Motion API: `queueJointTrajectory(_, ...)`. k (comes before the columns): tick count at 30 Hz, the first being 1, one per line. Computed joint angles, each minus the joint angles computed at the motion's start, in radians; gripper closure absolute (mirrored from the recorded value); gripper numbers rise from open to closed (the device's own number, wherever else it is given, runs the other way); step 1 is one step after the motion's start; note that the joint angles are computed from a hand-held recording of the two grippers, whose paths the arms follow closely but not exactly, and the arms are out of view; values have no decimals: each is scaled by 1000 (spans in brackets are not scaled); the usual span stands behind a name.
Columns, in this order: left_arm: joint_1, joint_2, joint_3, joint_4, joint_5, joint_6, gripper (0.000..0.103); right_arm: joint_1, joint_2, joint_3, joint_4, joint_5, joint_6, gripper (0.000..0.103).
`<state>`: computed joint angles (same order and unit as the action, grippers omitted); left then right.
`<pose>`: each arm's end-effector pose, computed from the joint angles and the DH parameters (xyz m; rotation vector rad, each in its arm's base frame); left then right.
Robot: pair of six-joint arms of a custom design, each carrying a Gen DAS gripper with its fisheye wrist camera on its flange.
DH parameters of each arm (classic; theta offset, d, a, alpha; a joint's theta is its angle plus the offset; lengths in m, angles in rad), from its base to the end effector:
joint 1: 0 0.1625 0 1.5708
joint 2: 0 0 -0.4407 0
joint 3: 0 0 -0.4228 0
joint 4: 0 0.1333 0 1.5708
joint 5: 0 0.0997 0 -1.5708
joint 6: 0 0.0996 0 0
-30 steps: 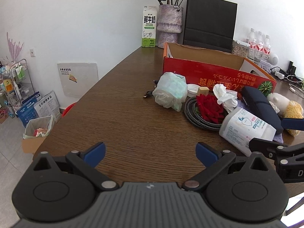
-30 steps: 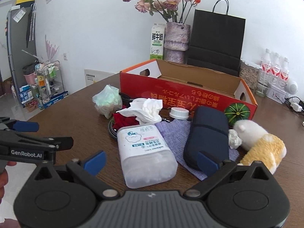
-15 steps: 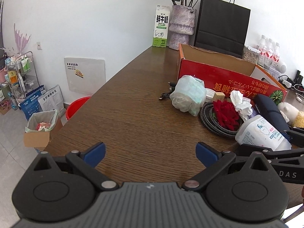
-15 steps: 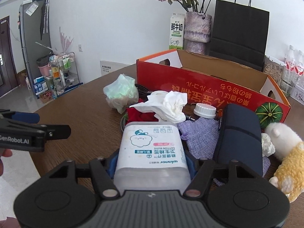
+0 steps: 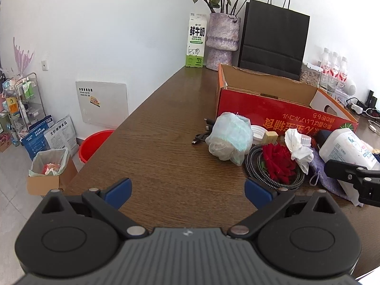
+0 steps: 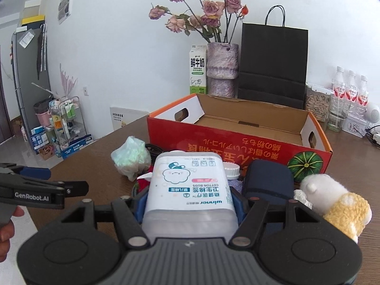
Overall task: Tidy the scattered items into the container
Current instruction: 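Grasp the white cotton-swab tub with the right gripper while the left gripper grasps the green plastic bundle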
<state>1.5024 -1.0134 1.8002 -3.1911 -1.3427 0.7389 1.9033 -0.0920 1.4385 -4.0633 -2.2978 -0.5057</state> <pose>0.1096 -0.6796 0.2457 0.8649 2.3476 -0.9503 0.2729 -0.5847 -0.1491 0.3733 -2.0700 1.2458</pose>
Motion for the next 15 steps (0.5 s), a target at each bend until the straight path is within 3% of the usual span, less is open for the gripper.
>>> queueJointTrajectory(8, -31, 72, -88, -9, 19, 0, 0, -18, -17, 9, -85, -30, -10, 38)
queueJointTrajectory(15, -48, 137, -175, 72, 26, -7, 0, -32, -17, 2, -108, -44, -4, 38)
